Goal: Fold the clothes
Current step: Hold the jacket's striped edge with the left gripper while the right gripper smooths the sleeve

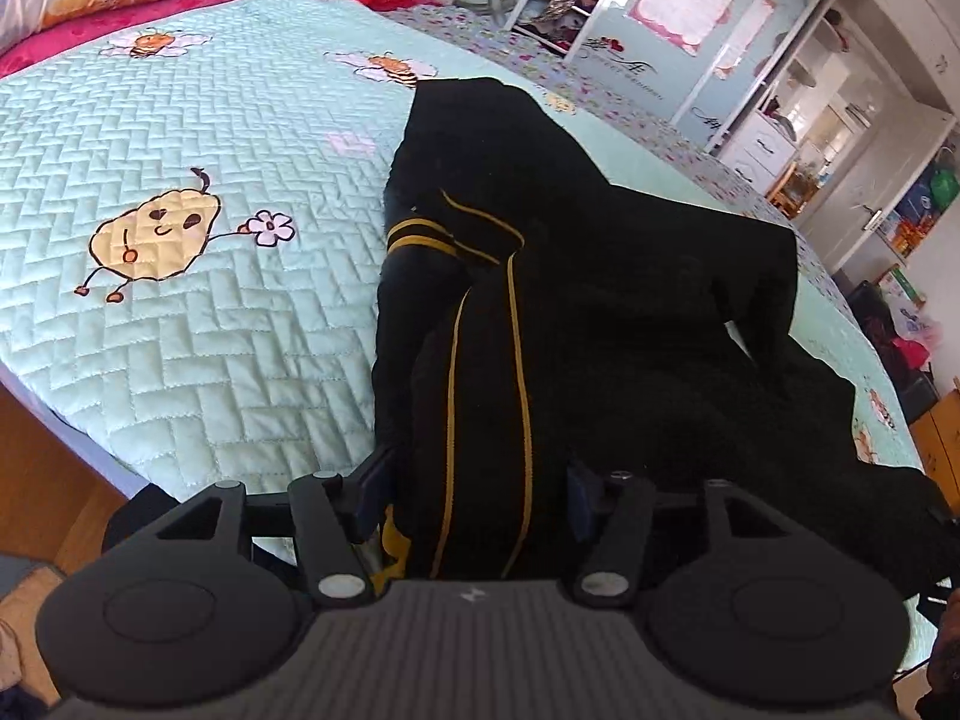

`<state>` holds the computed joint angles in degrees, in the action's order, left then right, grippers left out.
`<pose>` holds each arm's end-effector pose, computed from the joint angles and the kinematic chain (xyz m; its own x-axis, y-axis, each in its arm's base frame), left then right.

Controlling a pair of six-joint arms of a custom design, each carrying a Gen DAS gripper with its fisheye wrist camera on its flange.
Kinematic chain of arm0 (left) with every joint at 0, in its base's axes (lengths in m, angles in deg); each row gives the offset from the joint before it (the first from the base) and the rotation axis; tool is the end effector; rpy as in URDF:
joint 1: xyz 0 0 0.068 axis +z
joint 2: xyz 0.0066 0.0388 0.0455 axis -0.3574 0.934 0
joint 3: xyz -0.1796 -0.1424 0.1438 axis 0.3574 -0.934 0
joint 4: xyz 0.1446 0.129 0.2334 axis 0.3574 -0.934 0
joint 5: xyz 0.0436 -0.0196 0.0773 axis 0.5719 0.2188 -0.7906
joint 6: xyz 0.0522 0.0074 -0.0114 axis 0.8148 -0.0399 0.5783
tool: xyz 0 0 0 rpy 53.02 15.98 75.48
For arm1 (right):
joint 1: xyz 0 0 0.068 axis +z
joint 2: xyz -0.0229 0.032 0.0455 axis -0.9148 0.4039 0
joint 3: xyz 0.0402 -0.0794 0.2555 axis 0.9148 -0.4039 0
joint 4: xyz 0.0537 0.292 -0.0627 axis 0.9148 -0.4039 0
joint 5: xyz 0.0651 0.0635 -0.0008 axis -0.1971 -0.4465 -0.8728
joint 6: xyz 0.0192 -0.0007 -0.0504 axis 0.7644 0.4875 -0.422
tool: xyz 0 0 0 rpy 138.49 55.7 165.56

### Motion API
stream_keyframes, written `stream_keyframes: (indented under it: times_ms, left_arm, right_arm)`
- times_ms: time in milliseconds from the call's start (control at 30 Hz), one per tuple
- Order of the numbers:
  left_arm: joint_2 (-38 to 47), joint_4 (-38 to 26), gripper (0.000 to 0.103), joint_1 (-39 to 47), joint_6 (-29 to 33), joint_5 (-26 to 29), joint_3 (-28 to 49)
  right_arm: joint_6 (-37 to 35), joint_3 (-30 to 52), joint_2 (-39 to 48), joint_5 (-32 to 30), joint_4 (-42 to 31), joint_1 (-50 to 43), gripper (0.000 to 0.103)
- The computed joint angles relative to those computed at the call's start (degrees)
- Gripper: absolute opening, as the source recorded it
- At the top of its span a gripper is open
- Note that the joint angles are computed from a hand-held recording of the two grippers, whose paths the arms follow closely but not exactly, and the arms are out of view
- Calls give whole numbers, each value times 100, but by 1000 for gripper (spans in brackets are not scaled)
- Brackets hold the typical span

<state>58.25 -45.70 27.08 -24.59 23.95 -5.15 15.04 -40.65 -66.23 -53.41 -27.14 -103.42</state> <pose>0.2516 0.2431 0.2229 -0.7474 -0.2619 -0.6106 -0.0078 0.9224 -0.3861 0.1221 -0.0752 0.1784 0.0011 0.9452 -0.3265 0.4976 0.2827 0.8200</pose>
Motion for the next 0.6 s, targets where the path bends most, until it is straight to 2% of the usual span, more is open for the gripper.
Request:
stream_keyframes:
  times_ms: [100, 167, 233, 267, 300, 333, 400, 467, 533, 600]
  left_arm:
    - [55, 81, 61, 1, -33, -100, 41]
    - [67, 86, 61, -10, -61, -160, 70]
    - [49, 73, 61, -43, -63, -245, 91]
    - [30, 61, 61, -64, -58, -297, 101]
    - [9, 49, 61, -91, -52, -352, 119]
    - [-17, 48, 61, -112, -31, -396, 128]
    - [-69, 103, 61, -153, -32, -466, 108]
    - [-139, 197, 59, -187, -127, -497, 42]
    - [-222, 291, 57, -213, -249, -498, -42]
    - [-305, 284, 57, -208, -266, -431, -99]
  right_arm:
    - [873, -361, 228, -913, 612, -1402, 66]
    - [1393, -523, 757, -1458, 1250, -2206, 66]
    - [1545, -453, 1511, -1821, 1905, -2773, 67]
    - [1367, -280, 1568, -1814, 2063, -2972, 59]
    - [1234, -132, 1612, -1790, 2283, -3154, 56]
    - [1052, 36, 1649, -1761, 2490, -3310, 56]
    - [235, 481, 1474, -1664, 2573, -3501, 56]
    - [-715, 915, 1487, -1444, 2186, -3526, 57]
    - [-1520, 1242, 1654, -1498, 1480, -3638, 57]
    - [-1807, 1028, 1047, -1032, 867, -3659, 58]
